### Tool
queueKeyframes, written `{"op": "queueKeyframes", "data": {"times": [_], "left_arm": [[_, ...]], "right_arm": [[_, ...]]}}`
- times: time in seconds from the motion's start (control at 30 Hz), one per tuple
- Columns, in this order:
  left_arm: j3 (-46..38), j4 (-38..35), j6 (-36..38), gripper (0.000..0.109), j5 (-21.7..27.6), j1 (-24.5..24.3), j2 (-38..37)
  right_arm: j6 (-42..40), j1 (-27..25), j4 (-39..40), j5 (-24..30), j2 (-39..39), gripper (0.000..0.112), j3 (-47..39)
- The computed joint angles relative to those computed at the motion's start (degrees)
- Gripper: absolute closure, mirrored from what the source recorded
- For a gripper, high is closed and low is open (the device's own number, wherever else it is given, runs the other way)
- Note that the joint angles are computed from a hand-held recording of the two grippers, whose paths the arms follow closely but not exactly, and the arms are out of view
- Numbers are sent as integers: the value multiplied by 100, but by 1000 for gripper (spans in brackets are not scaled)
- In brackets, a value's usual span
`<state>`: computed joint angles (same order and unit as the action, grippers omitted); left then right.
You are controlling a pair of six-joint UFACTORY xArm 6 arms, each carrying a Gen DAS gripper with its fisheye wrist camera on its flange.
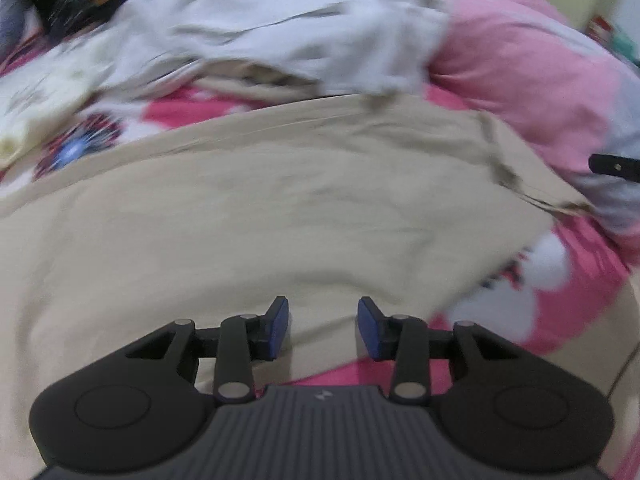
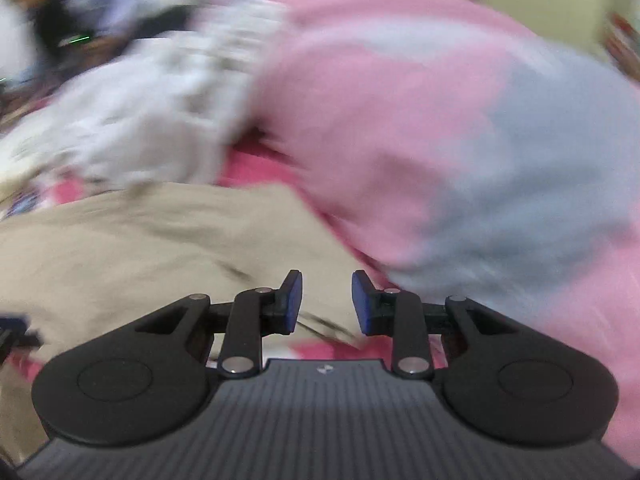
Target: Fold clothes
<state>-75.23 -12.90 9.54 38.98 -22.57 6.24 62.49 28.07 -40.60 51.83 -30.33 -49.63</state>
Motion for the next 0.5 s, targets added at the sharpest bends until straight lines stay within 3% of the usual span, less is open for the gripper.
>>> {"op": "queueKeyframes", "data": {"times": [0.13, 0.23, 0.3, 0.37, 0.5], "left_arm": [[73, 457, -735, 69, -329, 22, 118], [187, 758, -1102, 69, -465, -21, 111], [251, 908, -1213, 69, -549, -48, 96], [316, 910, -1205, 69, -613, -45, 64], [368, 948, -1138, 69, -643, -47, 36]], "right_arm": [[-1246, -435, 920, -1825, 1569, 88, -754], [-1931, -565, 1740, -2424, 2329, 88, -1032], [-2350, -714, 2249, -2285, 2610, 93, -1158], [-2256, -948, 2039, -2078, 2634, 110, -1174], [-1681, -1231, -15, -1039, 2563, 111, -1515]]}}
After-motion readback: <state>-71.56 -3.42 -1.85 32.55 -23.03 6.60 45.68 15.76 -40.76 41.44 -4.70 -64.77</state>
